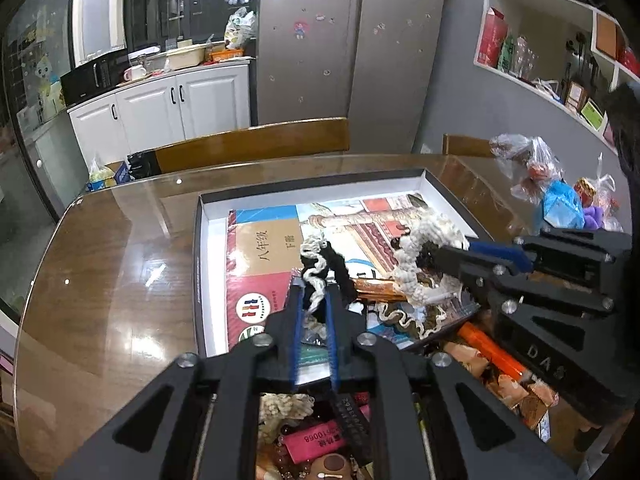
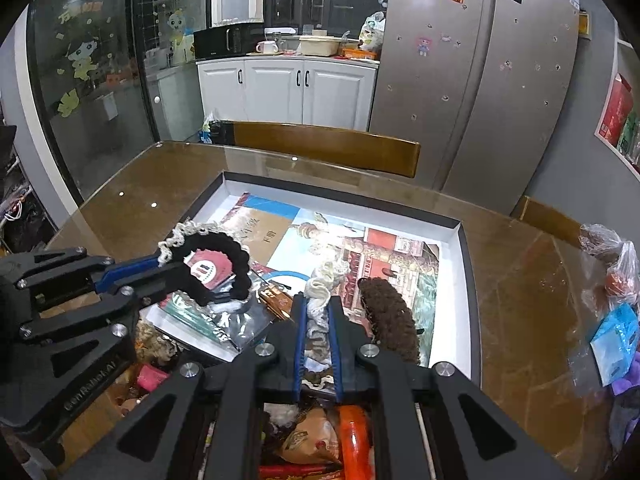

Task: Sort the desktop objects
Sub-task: 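Open the left tool to drop the black hair tie while the right tool releases the white lace, then move both open tools back over the pile of items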

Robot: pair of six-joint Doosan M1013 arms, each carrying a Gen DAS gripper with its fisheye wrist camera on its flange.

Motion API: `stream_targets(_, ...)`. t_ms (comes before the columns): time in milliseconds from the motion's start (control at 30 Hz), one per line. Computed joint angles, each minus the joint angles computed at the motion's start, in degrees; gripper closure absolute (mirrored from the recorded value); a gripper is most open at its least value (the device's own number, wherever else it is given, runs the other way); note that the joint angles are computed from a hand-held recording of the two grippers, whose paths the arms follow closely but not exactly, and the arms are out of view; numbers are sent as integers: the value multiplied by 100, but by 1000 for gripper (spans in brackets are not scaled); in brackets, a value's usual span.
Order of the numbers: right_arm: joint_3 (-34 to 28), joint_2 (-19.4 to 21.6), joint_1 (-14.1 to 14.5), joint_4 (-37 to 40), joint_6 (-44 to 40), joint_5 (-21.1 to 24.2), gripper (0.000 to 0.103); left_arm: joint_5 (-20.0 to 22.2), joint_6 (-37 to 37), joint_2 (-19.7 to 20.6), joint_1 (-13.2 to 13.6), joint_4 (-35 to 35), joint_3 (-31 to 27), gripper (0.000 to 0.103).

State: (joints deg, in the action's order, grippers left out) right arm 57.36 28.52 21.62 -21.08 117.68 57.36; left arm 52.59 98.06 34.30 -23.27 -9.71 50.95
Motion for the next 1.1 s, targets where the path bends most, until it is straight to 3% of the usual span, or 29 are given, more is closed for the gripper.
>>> stream_targets(33, -1, -3, -20, 59, -32, -24, 92, -6, -115, -7, -26, 189, 4, 60)
stream_targets(67, 32, -31, -27, 85, 2, -93, 92, -58, -226, -25, -44, 331, 32, 36)
stream_targets(100, 43, -41, -27, 61, 18, -125, 90, -219, -294, -74, -39, 340, 119, 33)
stream_targets(233, 61, -80, 33, -361, 282, -134, 56, -339, -491, -128, -36, 554, 169, 30)
stream_targets(333, 106, -131, 46, -516, 398, -192, 41, -322, -573, -136, -10, 553, 164, 25)
stream_targets(500, 49, -118, 76, -734, 512, -94, 34, -326, -592, -167, -9, 591, 178, 25)
stream_targets(667, 78, -158, 69, -732, 576, -119, 34, -341, -631, -249, -16, 629, 225, 25)
stream_targets(933, 295, -403, 192, -1025, 951, -307, 33, -787, -601, -669, 14, 415, 651, 24)
stream_targets(1100, 509, -609, 272, -1221, 1258, -391, 29, -852, -569, -913, 27, 362, 915, 24)
